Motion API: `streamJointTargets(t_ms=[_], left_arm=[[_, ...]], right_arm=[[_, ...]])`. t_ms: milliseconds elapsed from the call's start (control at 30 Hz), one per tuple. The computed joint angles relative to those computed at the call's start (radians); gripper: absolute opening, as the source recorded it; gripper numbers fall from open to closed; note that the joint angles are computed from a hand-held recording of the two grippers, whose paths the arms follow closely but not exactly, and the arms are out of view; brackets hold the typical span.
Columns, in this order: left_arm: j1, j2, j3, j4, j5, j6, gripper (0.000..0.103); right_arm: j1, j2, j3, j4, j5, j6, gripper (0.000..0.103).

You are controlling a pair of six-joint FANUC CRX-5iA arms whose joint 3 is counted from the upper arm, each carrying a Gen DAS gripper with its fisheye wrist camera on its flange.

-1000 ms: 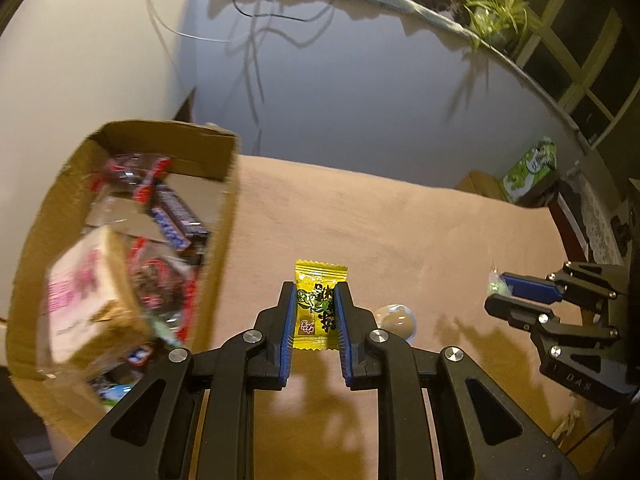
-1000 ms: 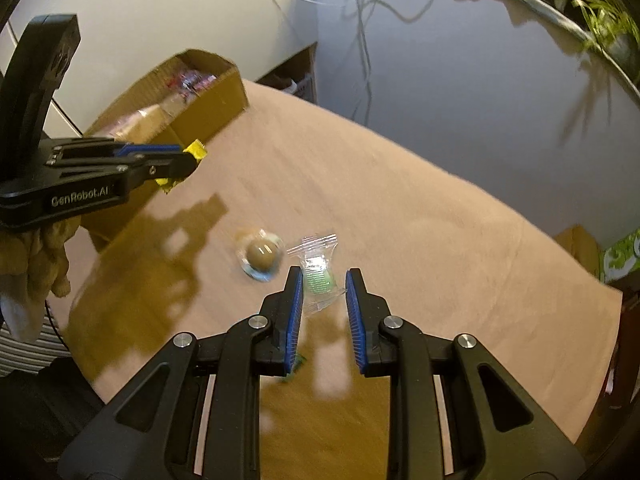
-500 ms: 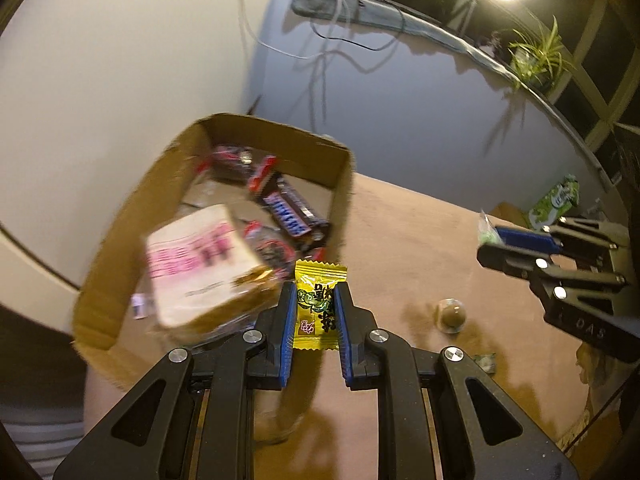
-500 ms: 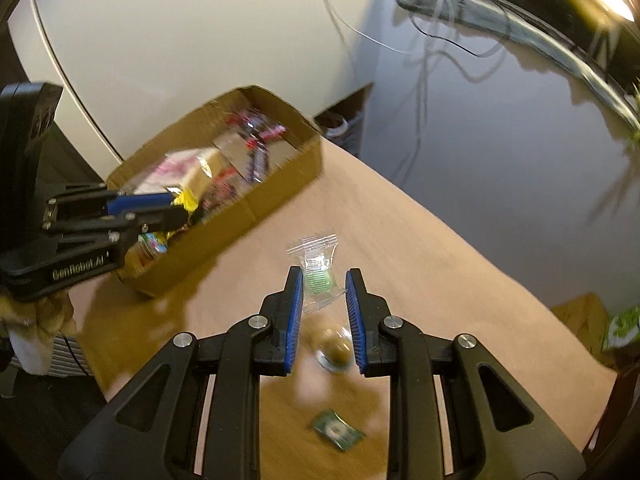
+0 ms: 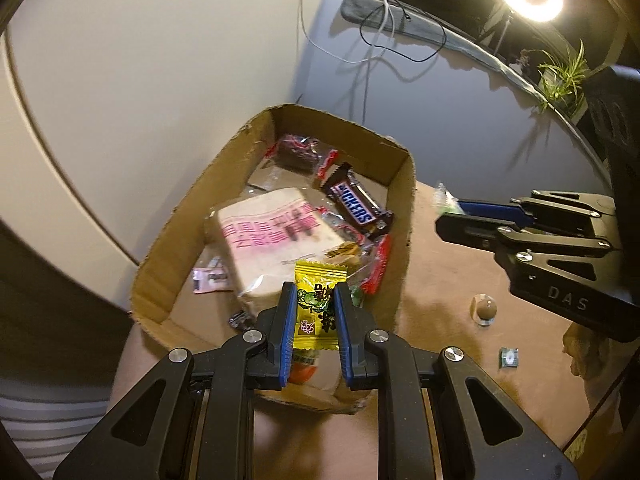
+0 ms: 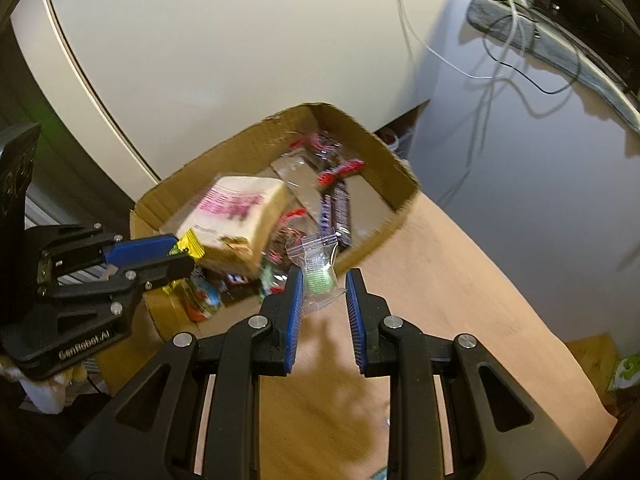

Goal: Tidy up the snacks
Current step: 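Carry the yellow and green candies into the box and open both grippers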

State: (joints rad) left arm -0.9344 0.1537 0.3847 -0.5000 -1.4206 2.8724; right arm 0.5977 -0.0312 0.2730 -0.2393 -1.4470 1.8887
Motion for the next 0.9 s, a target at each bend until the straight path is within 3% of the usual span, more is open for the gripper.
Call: streamJointTargets(t_ms=[533,600,633,767,900], left_arm=[[0.012,-0.019,-0.026,0.005,0.006,0.020,0.018],[0.014,-0.021,-0.028,0.006,0.004,0.022,0.022],[0.014,-0.022,-0.029,0.005,0.004,0.023,0.024],[0.011,-0.022,-0.025,-0.004,-0.006,0.026,0.035],[0.008,-0.017,-0.018,-0.009,-0.021,0.025,0.040]], right_arm=[[0.062,0.040,0.020,0.019,-0.006,-0.047,0.023],[0.063,0.041,0.021,0.022,-0.007,-0.052,0.025],[0.064,0.042,0.021,0.024,-0.007,-0.056,0.027],[0.068,0.034,0.012,0.034,0.012,-0.066,0.057],[0.063,0.033,0.013,0.035,0.016,-0.066,0.063]])
